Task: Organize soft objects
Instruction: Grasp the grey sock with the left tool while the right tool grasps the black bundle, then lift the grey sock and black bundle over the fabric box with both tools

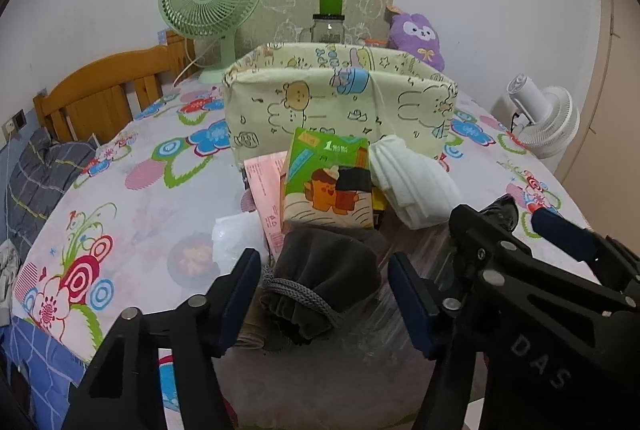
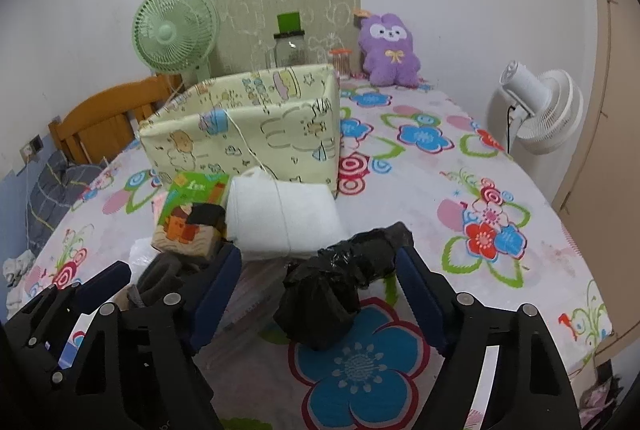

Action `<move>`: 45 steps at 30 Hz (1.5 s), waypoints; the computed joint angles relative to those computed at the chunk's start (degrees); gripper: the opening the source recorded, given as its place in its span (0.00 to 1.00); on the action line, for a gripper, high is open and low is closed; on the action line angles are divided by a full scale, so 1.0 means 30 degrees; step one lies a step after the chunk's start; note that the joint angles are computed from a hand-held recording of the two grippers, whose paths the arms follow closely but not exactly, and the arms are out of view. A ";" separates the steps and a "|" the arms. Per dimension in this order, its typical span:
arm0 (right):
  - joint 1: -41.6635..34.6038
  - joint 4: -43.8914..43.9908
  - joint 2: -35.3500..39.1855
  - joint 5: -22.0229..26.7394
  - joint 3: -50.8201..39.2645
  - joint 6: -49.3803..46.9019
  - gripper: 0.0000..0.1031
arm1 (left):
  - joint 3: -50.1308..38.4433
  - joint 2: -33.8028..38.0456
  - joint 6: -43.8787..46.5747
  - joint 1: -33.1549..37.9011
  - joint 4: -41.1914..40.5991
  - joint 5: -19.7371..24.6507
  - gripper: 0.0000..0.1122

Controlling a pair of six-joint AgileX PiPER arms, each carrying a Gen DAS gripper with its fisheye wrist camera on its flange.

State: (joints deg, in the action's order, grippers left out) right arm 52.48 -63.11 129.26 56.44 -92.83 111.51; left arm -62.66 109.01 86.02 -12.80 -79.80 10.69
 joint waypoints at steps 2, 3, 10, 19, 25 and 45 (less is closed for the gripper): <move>-0.0267 0.0440 0.0112 -0.0369 -0.0106 -0.0092 0.69 | -0.0088 0.0135 -0.0206 -0.0078 0.0184 -0.0092 0.56; -0.0382 0.0669 0.0142 -0.0546 -0.0143 -0.0182 0.68 | -0.0144 0.0227 -0.0190 -0.0115 0.0211 -0.0184 0.55; -0.0611 0.1403 0.0689 -0.0824 -0.0901 -0.0931 0.45 | -0.0247 0.0464 0.0723 -0.0364 -0.0354 -0.0455 0.48; -0.0352 0.1193 0.0711 -0.0505 -0.1089 -0.0606 0.32 | 0.0003 0.0202 0.2405 -0.0373 -0.1933 -0.0157 0.41; 0.0050 0.0612 0.0420 0.0340 -0.1088 -0.0201 0.31 | 0.0234 -0.0335 0.3223 -0.0098 -0.2806 0.0427 0.40; 0.1205 -0.0583 -0.0861 0.3146 -0.2467 -0.1389 0.31 | -0.0241 -0.2678 -0.1651 0.0079 0.1572 0.1319 0.39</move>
